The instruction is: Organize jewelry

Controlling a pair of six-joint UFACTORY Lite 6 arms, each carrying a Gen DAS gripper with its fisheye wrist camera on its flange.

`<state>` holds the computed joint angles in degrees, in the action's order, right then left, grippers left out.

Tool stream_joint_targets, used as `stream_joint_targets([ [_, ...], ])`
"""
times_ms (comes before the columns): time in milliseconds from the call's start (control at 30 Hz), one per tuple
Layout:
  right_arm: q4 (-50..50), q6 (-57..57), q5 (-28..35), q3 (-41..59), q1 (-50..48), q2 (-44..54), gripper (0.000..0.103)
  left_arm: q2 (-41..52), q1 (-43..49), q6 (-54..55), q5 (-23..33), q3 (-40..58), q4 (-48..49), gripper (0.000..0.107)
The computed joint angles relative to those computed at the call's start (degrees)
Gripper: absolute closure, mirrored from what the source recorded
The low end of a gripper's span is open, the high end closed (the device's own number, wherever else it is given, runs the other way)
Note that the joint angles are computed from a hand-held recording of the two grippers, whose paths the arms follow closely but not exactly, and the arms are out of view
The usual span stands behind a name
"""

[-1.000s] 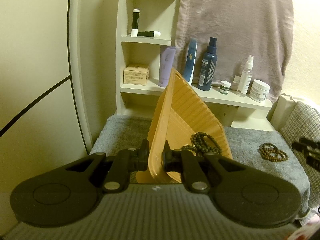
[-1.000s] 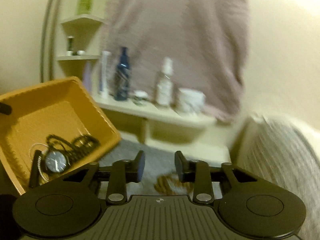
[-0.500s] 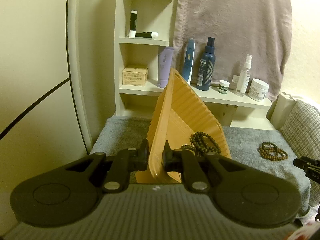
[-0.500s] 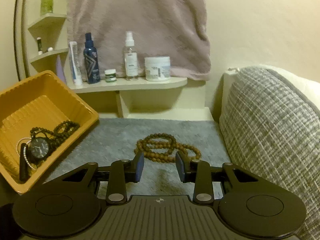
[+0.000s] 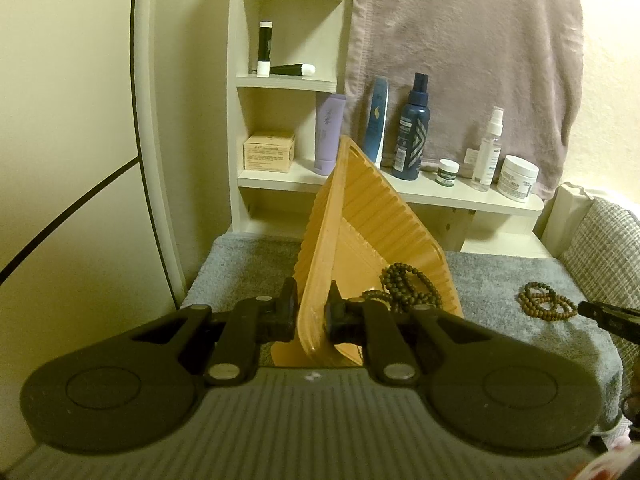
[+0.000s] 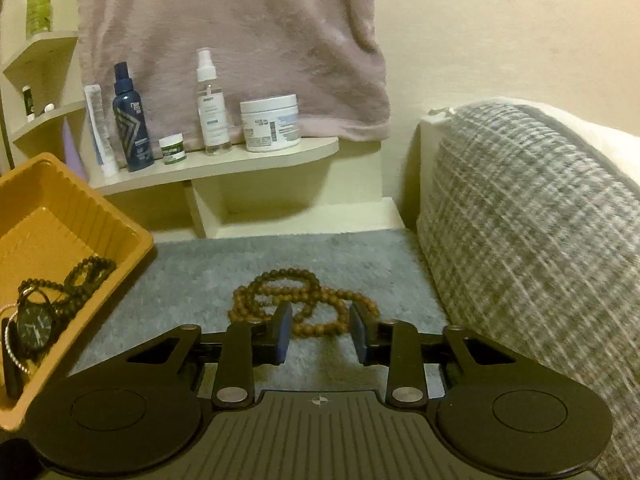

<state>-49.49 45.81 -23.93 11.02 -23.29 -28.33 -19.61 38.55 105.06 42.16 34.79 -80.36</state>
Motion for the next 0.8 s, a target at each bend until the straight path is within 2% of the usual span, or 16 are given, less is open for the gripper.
stream_joint_targets([
  [100,7.51,-6.00,0.44,3.77,2.94,6.48,0.083,-0.03,0.00,0.08,-0.02,-0.03,-0.03,0.095],
  [367,22.16,-16.89,1.81,12.25,8.04,19.52,0.083,0.21,-0.01,0.05,-0.08,0.20,0.09,0.095],
  [533,23.61,-16.62,3.33,15.22,8.64,22.81,0.084,0.33,0.04,0.09,-0.18,0.26,0.09,0.095],
  [700,24.07,-16.99,4.08,16.72,9.31,24.88,0.093,0.40,0.04,-0.03,-0.28,0.27,0.11,0.095],
  [800,25.19,-18.14,4.07,16.74,9.53,25.22,0.095,0.24,-0.06,0.02,-0.39,0.13,0.05,0.095],
])
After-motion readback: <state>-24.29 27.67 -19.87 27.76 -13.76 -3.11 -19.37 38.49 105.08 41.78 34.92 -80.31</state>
